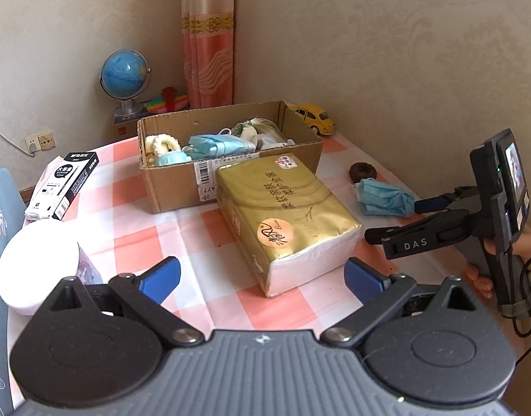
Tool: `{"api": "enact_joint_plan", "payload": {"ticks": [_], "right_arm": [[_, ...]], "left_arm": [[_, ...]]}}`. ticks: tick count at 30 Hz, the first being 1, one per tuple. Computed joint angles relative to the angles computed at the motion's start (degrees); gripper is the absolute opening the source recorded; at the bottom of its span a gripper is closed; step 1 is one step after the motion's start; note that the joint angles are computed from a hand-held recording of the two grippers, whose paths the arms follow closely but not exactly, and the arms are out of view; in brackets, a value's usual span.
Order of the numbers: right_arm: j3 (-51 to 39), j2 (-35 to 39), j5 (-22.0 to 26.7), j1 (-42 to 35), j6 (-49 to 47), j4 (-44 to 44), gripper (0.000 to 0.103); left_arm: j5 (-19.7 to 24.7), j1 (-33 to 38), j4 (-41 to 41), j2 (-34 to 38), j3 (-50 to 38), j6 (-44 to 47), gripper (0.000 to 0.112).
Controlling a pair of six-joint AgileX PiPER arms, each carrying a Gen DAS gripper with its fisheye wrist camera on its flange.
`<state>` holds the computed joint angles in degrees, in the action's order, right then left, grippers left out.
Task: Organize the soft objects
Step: 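Lower the right gripper onto the blue face mask and close it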
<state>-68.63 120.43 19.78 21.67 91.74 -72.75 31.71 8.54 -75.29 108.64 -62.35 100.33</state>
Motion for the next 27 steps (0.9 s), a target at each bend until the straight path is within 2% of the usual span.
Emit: {"api": "enact_joint_plan", "payload": {"ticks": [3,5,7,10,14,17,20,24,27], "right_arm": [[0.74,0.13,1.49,0.95,6.45,-4.79,0.103],[2.44,-0.11,2.40,1.75,13.96,-11.44,0.103],[3.02,-0.23,2.27,1.74,16.36,-13.93,0.103],[1.10,0.38,1.28,0.70,11.20,-10.02,0.103],[-2.43,2.87,-0.38,-1.45,10.68,-12.16,0.103],[-4.19,3.62,-0.48,-1.68,6.89,-8.65,0.103],[-2.75,2.32,-1.55,-0.54,3.67,-6.10,0.103],[1.76,-0.72,-4.15,1.67,3.27,-7.69,0.103],[2.91,-1.79,-3.78,2.56,1.13,-5.86,0.103]], "left_arm": [[0.32,0.09,0.58,0.20,-0.27,-0.83,0.100],[0.43,0.18,1.16,0.44,-0.51,-1.58,0.100],[0.21,0.13,1.61,0.63,-0.76,-2.17,0.100],[0.08,0.10,2.14,0.96,-1.14,-3.10,0.100],[0.93,0.62,1.70,0.70,-0.60,-2.35,0.100],[0.94,0.85,1.65,0.59,-0.28,-2.03,0.100],[1.07,1.16,1.75,0.96,-0.48,-2.37,0.100],[1.26,1.34,2.62,1.56,-1.00,-3.20,0.100],[1.59,1.44,2.67,1.67,-0.99,-3.10,0.100]]}}
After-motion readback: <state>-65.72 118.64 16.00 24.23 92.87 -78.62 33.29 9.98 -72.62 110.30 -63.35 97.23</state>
